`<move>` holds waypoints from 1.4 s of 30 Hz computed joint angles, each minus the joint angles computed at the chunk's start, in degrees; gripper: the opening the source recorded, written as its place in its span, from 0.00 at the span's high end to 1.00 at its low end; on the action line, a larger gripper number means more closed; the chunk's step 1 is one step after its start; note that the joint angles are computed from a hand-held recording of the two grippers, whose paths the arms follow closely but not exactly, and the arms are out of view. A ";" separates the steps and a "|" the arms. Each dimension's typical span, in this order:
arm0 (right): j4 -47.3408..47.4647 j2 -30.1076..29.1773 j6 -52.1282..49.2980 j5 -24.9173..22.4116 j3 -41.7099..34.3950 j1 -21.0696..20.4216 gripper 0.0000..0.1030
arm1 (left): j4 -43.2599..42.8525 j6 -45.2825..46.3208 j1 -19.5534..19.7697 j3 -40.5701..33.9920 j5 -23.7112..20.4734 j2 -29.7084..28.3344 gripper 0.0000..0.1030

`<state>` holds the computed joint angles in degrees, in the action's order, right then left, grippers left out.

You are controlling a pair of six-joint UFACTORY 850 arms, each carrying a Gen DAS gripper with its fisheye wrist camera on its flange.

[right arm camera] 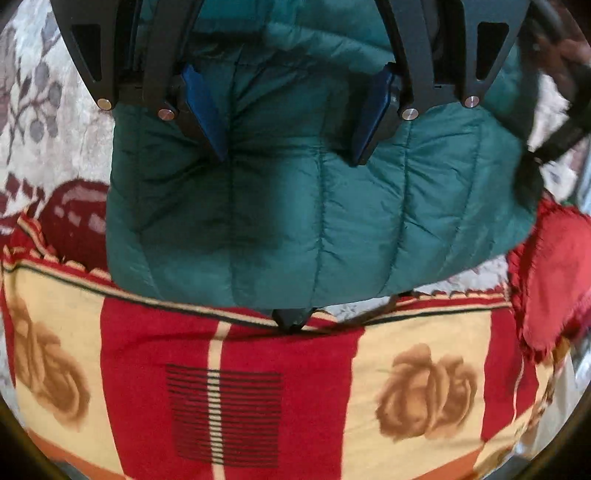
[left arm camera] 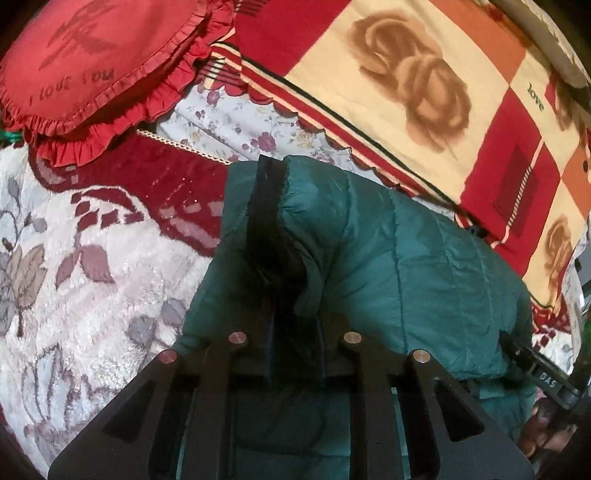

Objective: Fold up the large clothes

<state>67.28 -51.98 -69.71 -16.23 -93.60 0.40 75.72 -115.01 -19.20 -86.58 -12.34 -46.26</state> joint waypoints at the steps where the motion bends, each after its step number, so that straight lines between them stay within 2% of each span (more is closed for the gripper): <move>1: -0.42 0.29 -0.13 0.92 0.40 0.25 0.35 | -0.57 0.77 -0.16 -0.15 -0.56 -0.11 0.81; 4: -0.11 2.43 -1.34 2.13 2.64 0.40 0.35 | -0.13 0.37 -0.38 0.11 -1.31 0.03 0.78; 6: 5.54 4.18 -6.55 0.75 4.58 -0.14 0.35 | 1.43 -1.43 -0.39 0.67 -1.40 0.40 0.74; 10: 18.89 8.14 -20.96 -0.23 9.28 -0.57 0.35 | -0.33 0.97 -0.59 1.66 -1.93 1.54 0.69; 14: 22.98 10.31 -25.07 -2.07 11.36 -0.74 0.35 | -1.11 2.71 -1.05 2.85 -3.10 3.35 0.68; 16: 23.17 10.69 -24.78 -2.82 11.52 -0.61 0.35 | -1.00 3.20 -1.52 3.15 -5.09 4.18 0.58; 18: 23.27 11.00 -24.87 -3.28 11.77 -0.27 0.35 | 4.18 -1.68 -2.13 4.36 -7.66 5.51 0.52; 21: 23.94 10.77 -25.58 -3.20 11.53 0.43 0.35 | 13.29 -11.16 -2.60 6.69 -10.46 7.81 0.38; 23: 23.88 10.23 -25.05 -2.96 10.94 0.77 0.35 | 19.00 -16.71 -2.82 7.46 -11.55 8.59 0.35; 26: 22.86 8.96 -22.94 -2.31 9.49 1.57 0.35 | 16.07 -12.71 -3.05 5.31 -11.08 7.15 0.35; 29: 21.86 7.42 -22.35 -1.06 8.15 2.76 0.35 | 8.26 -3.41 -3.61 1.08 -11.47 3.66 0.35; 35: 18.99 3.82 -19.13 1.94 5.32 4.19 0.34 | -5.68 14.48 -4.49 -7.72 -16.55 -3.68 0.35; 38: 23.60 2.83 -24.20 2.76 5.15 4.44 0.34 | -7.68 16.15 -3.97 -8.69 -15.62 -5.07 0.35; 42: 28.15 1.97 -30.07 4.74 5.03 5.14 0.33 | -5.65 12.62 -3.59 -8.56 -14.27 -5.84 0.34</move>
